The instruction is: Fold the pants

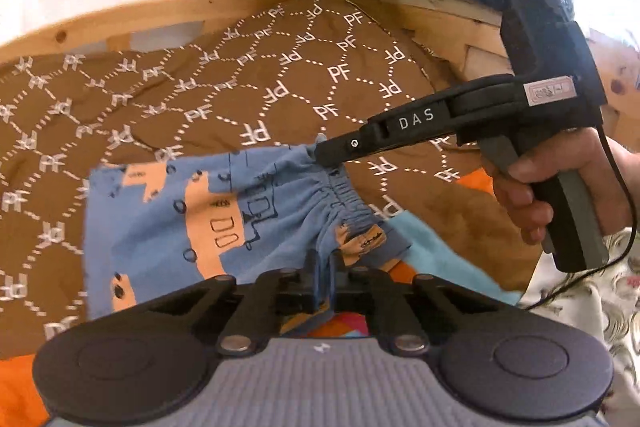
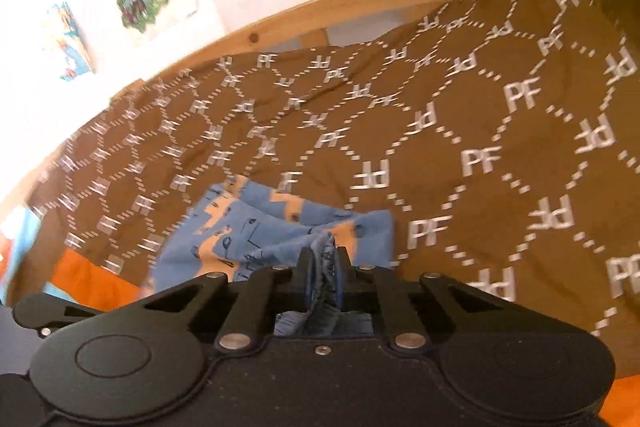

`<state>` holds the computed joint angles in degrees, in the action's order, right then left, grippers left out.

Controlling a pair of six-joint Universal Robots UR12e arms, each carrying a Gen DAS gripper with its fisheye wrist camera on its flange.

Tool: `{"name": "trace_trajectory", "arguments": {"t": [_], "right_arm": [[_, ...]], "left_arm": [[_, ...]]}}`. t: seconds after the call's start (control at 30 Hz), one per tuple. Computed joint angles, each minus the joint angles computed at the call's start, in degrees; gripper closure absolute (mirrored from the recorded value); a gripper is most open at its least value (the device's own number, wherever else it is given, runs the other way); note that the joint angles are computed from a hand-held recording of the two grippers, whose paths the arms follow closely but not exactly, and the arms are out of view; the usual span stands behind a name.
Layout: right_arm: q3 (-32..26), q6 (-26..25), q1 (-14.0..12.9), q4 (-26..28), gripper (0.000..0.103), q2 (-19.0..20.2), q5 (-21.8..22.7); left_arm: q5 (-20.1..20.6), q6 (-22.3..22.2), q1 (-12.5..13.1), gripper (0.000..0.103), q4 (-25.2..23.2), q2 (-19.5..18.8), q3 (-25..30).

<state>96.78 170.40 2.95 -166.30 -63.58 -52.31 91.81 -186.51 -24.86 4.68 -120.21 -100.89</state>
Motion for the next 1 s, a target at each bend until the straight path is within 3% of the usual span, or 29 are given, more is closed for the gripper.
{"name": "trace_trajectory", "arguments": {"t": [0.17,0.3,0.37,0.4,0.43,0.47,0.53,0.63,0.77,0.8,0.83,0.9,1.0], "right_arm": [[0.11,-0.85,0.35,1.68,0.093,-0.04,-5.33],[1.50,-3.54,1.39,0.29,0.085,-0.39,-10.30],[2.49,-3.20,1.91,-2.34,0.067,-0.93,-13.16],[3.00,-2.84,2.15,-3.84,0.061,-1.23,-14.78],[3.57,-2.34,2.44,-5.64,0.048,-1.52,-16.07],[4.37,-2.02,2.59,-7.58,0.035,-1.93,-16.61],[5.76,-2.16,3.07,-10.95,0.025,-2.48,-17.05],[7.34,-5.28,4.33,-13.14,0.016,-3.10,-18.76],[8.54,-9.07,6.43,-13.80,0.011,-2.98,-26.97],[8.80,-8.98,6.66,-14.21,0.007,-2.88,-28.46],[9.43,-8.16,6.49,-15.34,0.002,-2.91,-29.16],[10.49,-6.78,5.98,-17.29,0.001,-2.94,-29.12],[10.90,-5.64,4.70,-16.91,0.001,-3.13,-25.21]], "left_arm": [[-1.15,1.95,-0.28,0.098,-0.30,-1.18,0.48],[-3.58,-2.50,0.66,0.090,0.28,-0.02,-0.58],[-3.29,-5.44,1.09,0.063,1.47,1.25,-1.75],[-1.22,-6.88,1.03,0.039,2.65,1.96,-2.53],[1.63,-8.18,0.78,0.027,3.92,2.35,-3.06],[4.96,-9.46,0.49,0.025,4.68,2.74,-3.47],[11.34,-11.94,0.08,0.018,2.74,3.24,-3.23],[18.47,-17.84,-0.10,0.013,-3.47,3.07,-1.95],[18.48,-24.63,0.86,0.013,-19.60,3.47,-0.25],[17.85,-25.03,1.12,0.011,-21.36,3.41,-0.24],[17.45,-25.57,1.22,0.009,-20.72,3.49,-0.86],[17.49,-26.43,1.27,0.007,-19.35,3.45,-1.44],[17.37,-27.16,1.33,0.005,-18.83,3.66,-1.86]]}}
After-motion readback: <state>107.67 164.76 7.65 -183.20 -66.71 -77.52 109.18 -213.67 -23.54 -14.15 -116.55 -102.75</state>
